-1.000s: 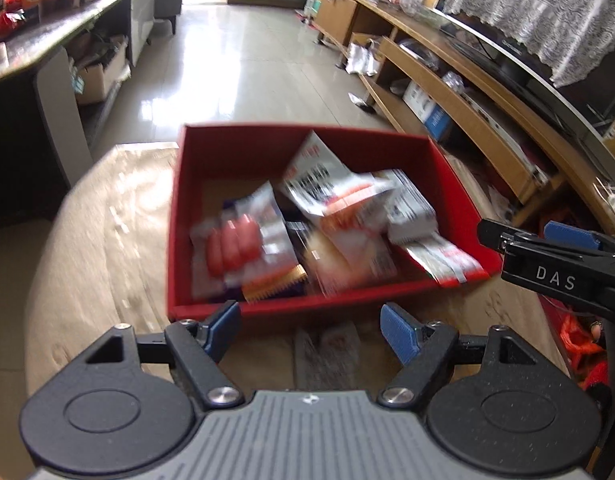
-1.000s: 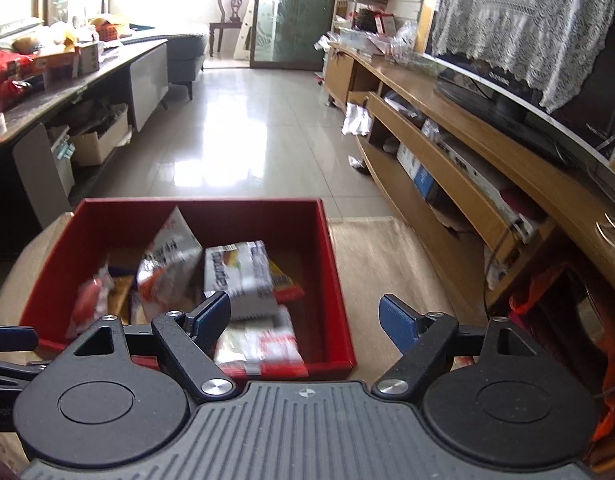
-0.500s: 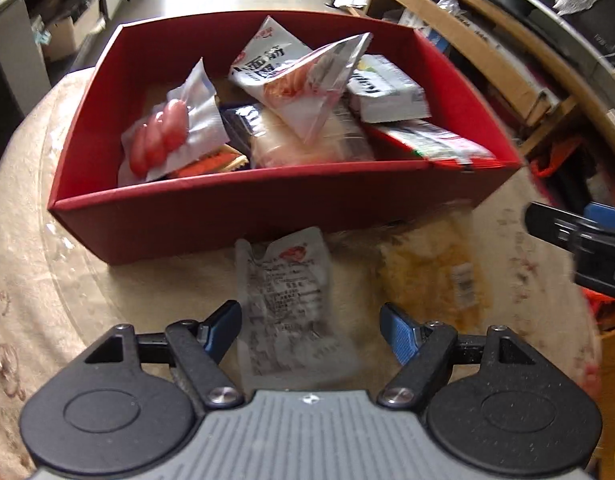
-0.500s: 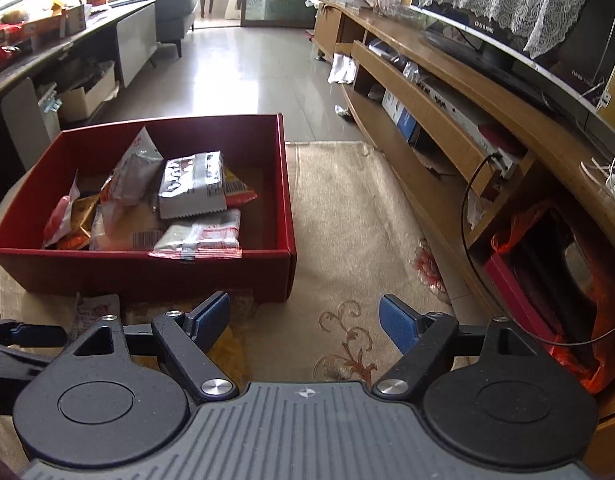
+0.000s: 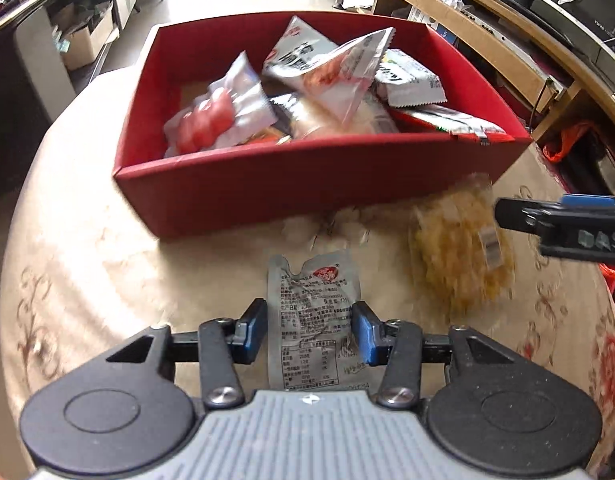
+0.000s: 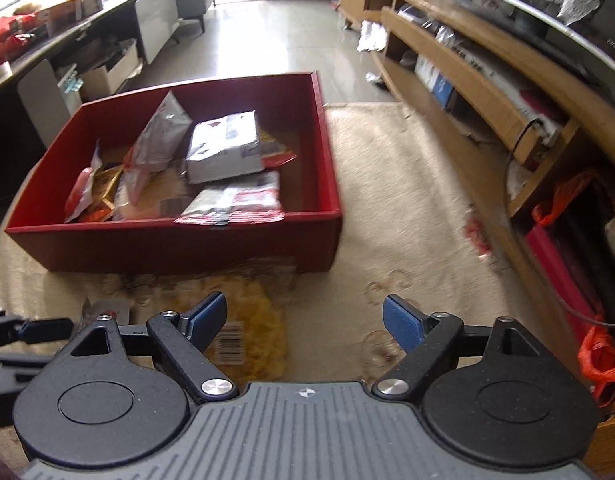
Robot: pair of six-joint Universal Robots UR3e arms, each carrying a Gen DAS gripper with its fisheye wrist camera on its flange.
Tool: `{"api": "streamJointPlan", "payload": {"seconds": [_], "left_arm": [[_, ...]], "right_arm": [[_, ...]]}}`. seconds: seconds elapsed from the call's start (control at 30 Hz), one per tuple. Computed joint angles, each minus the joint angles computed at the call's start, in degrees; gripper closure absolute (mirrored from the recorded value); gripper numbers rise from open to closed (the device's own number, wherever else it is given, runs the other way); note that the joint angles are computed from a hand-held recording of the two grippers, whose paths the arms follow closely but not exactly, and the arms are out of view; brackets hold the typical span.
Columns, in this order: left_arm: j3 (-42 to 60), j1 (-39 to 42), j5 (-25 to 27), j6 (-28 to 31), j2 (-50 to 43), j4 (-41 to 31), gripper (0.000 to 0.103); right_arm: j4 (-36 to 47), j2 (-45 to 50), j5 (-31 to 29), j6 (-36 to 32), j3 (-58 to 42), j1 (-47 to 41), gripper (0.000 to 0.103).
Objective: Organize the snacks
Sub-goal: 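Grasp the small sauce packet with the left tool while the right tool grasps the waffle-cookie bag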
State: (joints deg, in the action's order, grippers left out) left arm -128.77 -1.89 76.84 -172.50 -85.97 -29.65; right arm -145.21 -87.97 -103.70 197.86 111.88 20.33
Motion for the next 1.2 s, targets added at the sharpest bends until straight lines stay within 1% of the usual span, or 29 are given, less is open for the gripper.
{"api": "streamJointPlan", "payload": {"seconds": [0.07,0.13,0.2,0.27,0.33,0.4,0.47,0.53,0.6,0.67,0.7,0.73,0.77,0.8,0.9,0.93,1.0,1.13,1.2], "left_arm": [[-1.4,2.2,-1.4,1.8,3.6,-2.7,0.063],[-2.3,2.8,-2.2,2.6,5.4,-3.7,0.063],[-2.1,3.0,-2.7,2.6,4.6,-3.6,0.062],[-1.4,3.7,-3.8,2.9,4.0,-4.9,0.061],[-0.4,3.7,-4.4,2.6,3.0,-5.4,0.057],[-0.2,3.4,-4.3,2.8,2.2,-5.1,0.053],[-0.3,2.6,-3.3,2.1,1.6,-4.5,0.051],[-0.5,2.0,-3.1,2.4,2.0,-4.4,0.045],[-0.7,1.6,-2.8,2.6,1.7,-3.7,0.043],[-0.7,1.3,-2.7,2.7,1.2,-3.0,0.041],[-0.4,0.9,-2.4,2.5,0.3,-2.3,0.041],[-0.6,0.8,-2.3,2.6,0.3,-1.8,0.041],[-0.5,0.6,-2.2,2.8,0.1,-1.7,0.041],[-0.3,0.5,-2.1,3.0,0.0,-1.9,0.041],[-0.7,0.7,-1.9,3.8,0.7,-2.2,0.042],[-0.9,0.6,-1.6,3.6,1.0,-2.1,0.048],[-1.0,0.7,-1.6,4.1,1.7,-2.9,0.054],[-1.3,0.8,-1.5,4.9,2.8,-3.7,0.052],[-1.2,0.8,-1.2,4.0,1.8,-3.1,0.051]], "right_arm": [[0.7,1.6,-0.2,0.2,-1.3,0.6,0.011],[1.3,3.0,0.2,0.2,-2.4,1.0,0.01],[0.8,3.8,1.2,0.2,-2.8,1.2,0.009],[1.1,4.5,2.4,0.0,-3.9,1.3,0.007],[0.6,4.9,3.3,-1.2,-4.5,1.8,0.005],[-0.3,5.8,2.6,-2.2,-5.1,2.9,0.001],[0.3,7.2,2.9,-3.0,-6.2,3.2,0.0],[1.4,8.8,3.2,-3.0,-7.4,3.6,0.0],[2.5,10.8,2.6,-3.4,-8.8,4.4,0.001],[4.3,13.0,0.0,-3.0,-10.5,5.7,0.006],[5.2,13.9,-0.7,-2.3,-10.9,6.0,0.006],[3.4,12.9,0.4,-1.7,-9.0,5.3,0.01],[3.4,11.7,2.6,-1.9,-8.0,4.3,0.018],[3.8,11.0,2.5,-1.7,-7.9,4.2,0.021],[5.7,9.6,-0.8,-1.6,-7.5,6.1,0.022],[6.5,9.0,-1.4,-1.2,-7.3,6.8,0.023],[8.0,7.0,-1.6,-0.1,-6.2,7.6,0.023],[12.4,2.9,-3.7,4.8,-5.6,10.7,0.023],[14.4,0.9,-4.3,7.7,-5.2,11.9,0.023]]}}
